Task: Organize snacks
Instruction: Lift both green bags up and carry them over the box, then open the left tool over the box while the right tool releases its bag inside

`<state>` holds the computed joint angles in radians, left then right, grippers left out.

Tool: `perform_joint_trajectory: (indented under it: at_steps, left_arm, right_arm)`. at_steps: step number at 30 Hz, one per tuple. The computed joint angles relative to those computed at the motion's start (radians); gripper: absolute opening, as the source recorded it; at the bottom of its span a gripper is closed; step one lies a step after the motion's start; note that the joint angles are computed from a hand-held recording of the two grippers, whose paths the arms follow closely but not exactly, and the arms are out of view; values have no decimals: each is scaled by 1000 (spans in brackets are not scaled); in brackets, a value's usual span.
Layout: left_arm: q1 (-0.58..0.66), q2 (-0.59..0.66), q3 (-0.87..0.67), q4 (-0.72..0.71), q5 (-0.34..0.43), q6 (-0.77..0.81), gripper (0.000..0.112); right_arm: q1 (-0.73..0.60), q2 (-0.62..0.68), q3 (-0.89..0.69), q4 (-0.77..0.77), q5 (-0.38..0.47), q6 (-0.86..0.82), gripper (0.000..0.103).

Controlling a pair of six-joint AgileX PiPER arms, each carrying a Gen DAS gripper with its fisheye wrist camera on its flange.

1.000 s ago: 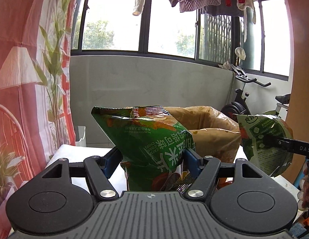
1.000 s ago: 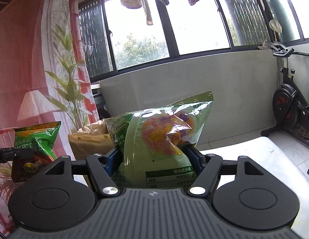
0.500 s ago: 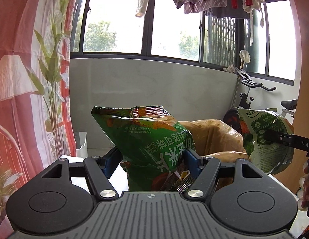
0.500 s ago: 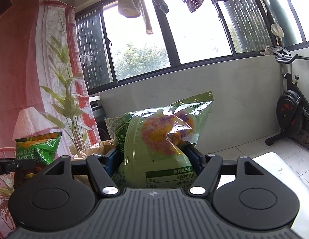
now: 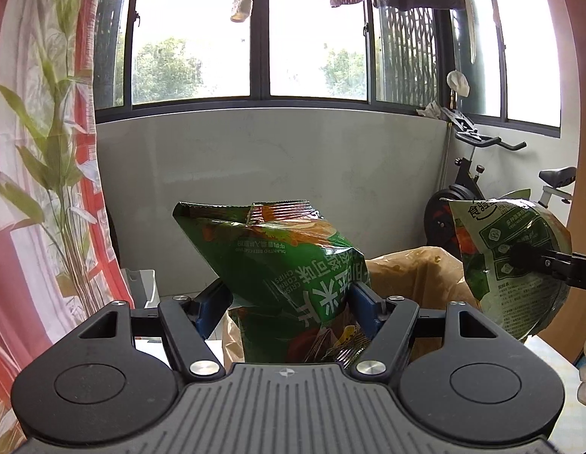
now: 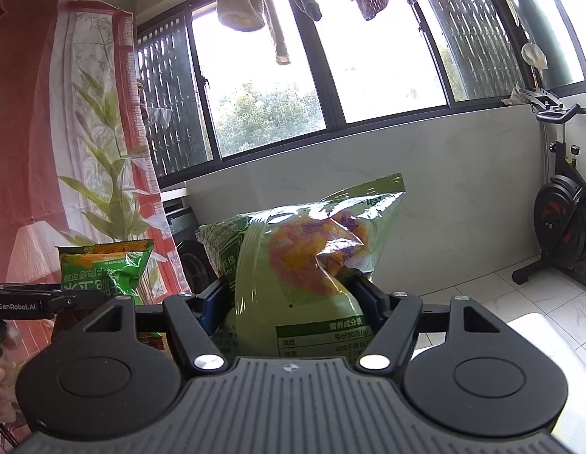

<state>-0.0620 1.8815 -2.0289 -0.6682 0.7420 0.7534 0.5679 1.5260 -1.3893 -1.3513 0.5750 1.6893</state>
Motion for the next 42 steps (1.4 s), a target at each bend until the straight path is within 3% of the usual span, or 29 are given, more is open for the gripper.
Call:
perform_joint_trajectory:
  at_steps: [3, 8, 14, 22, 27, 34, 39, 42]
  left_arm:
    - [-35, 86, -133, 122, 44, -89, 72]
    - [-63, 253, -403, 246, 184, -205, 74]
    - [-61, 312, -468, 244, 210, -225, 78]
    - [-8, 251, -364, 169, 165, -228, 79]
    - [35, 182, -241, 117, 134, -208, 79]
    - [59, 117, -133, 91, 106, -207, 79]
    - [73, 86, -77, 59, 101, -191, 79]
    - [77, 82, -74, 44, 107, -187, 79]
  right_arm:
    - [-22, 20, -24, 24, -20, -25, 71]
    - [-41, 52, -65, 79, -34, -82, 71]
    - [-62, 92, -120, 158, -45, -156, 71]
    - [-71, 199, -278, 321, -3, -323, 71]
    - [-37, 270, -392, 336, 44, -437, 71]
    - [-44, 380, -560, 547, 85, -622, 71]
    - [-89, 418, -621, 812, 134, -781, 80]
    - [-84, 404, -600, 792, 147, -746, 85]
